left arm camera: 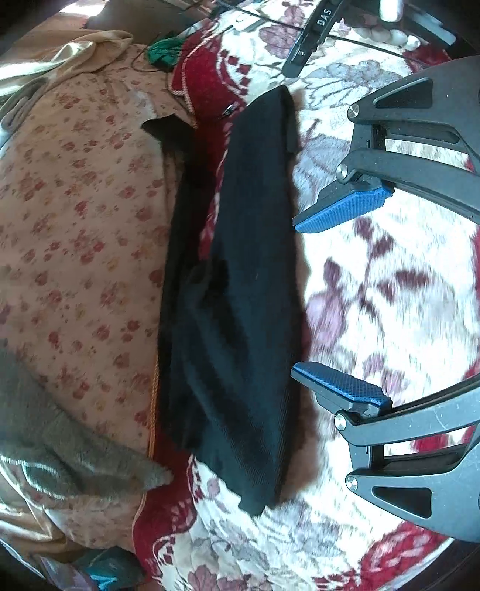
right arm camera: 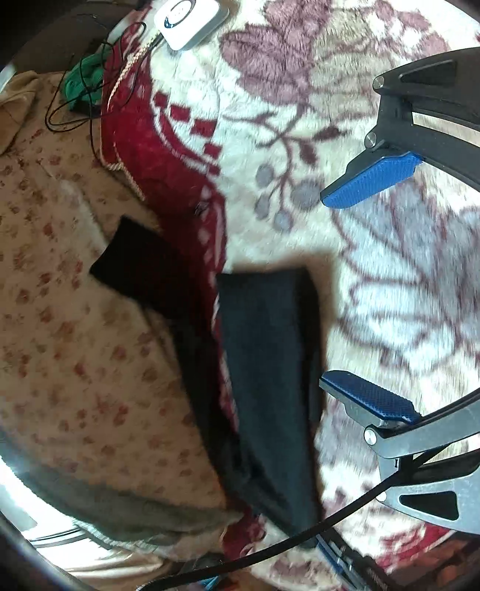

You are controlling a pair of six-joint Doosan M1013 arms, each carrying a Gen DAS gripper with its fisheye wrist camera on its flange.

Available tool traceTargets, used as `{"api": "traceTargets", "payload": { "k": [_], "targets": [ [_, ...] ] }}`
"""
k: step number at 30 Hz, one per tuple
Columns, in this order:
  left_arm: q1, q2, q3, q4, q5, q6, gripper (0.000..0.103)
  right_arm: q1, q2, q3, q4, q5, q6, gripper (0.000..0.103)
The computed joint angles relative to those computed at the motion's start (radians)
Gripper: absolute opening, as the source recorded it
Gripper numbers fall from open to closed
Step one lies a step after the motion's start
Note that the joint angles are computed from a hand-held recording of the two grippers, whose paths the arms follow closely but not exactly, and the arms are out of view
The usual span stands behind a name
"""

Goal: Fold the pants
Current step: 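Move both grippers open toward the black pants' waistband and leg ends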

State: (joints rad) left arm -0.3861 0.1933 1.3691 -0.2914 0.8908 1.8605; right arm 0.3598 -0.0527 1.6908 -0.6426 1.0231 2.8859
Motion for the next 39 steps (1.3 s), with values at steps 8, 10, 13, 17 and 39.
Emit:
{"api": "traceTargets", "payload": {
  "k": [8,10,13,17,39],
  "targets": [
    [0.068,0.024,-0.041,-0.043,0.016,0.037,0.073,-0.017,-0.009,0.005,0.018,-0.095,0.003,0.089],
    [0.081,0.03,-0.05,-0.056,0.022,0.045,0.073,-0.029,-0.007,0.007,0.033,-0.12,-0.009,0.089],
    [0.096,0.042,-0.066,-0.054,0.034,0.046,0.073,-0.027,0.006,-0.007,0.037,-0.099,-0.053,0.087],
    [0.116,0.058,-0.086,-0.057,0.045,0.048,0.073,-0.007,0.038,-0.045,-0.005,-0.02,-0.13,0.085],
    [0.198,0.154,-0.183,-0.032,0.17,-0.12,0.073,-0.107,0.029,-0.005,0.136,-0.013,-0.15,0.075]
  ]
}}
